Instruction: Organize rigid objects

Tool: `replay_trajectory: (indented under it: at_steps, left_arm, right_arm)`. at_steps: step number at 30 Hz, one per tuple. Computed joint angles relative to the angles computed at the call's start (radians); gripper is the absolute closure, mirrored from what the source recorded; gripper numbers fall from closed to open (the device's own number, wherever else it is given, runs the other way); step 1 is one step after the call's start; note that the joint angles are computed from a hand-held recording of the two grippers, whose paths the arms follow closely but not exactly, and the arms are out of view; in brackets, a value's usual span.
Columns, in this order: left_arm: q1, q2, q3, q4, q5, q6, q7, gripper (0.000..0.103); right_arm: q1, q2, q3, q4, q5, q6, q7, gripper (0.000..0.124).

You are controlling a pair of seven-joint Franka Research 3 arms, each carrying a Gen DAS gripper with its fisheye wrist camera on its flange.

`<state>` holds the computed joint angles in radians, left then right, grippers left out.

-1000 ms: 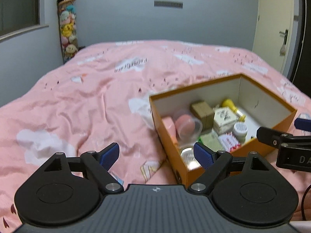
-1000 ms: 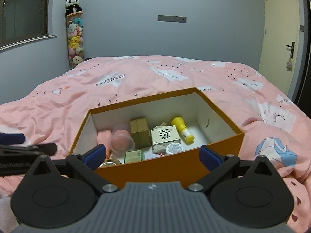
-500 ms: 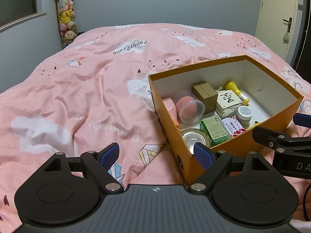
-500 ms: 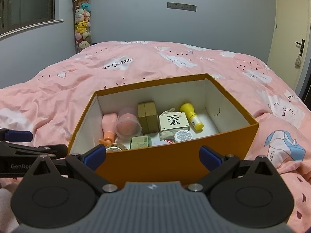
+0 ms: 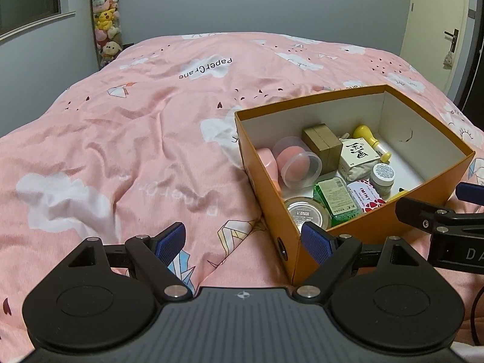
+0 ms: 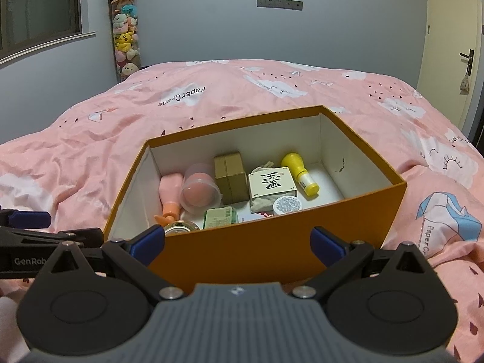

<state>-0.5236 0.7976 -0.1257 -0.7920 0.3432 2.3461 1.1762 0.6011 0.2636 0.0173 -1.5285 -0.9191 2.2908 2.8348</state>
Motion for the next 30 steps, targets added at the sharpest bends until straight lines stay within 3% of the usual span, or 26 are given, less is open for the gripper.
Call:
replay_trajectory:
  at_steps: [30]
  left_arm:
    - [0.001, -0.003, 0.000, -0.006, 0.000, 0.004, 0.000, 0.002]
  right_arm:
    - [-0.014, -0.005, 0.000, -0.011, 0.028, 0.024, -0.005, 0.024]
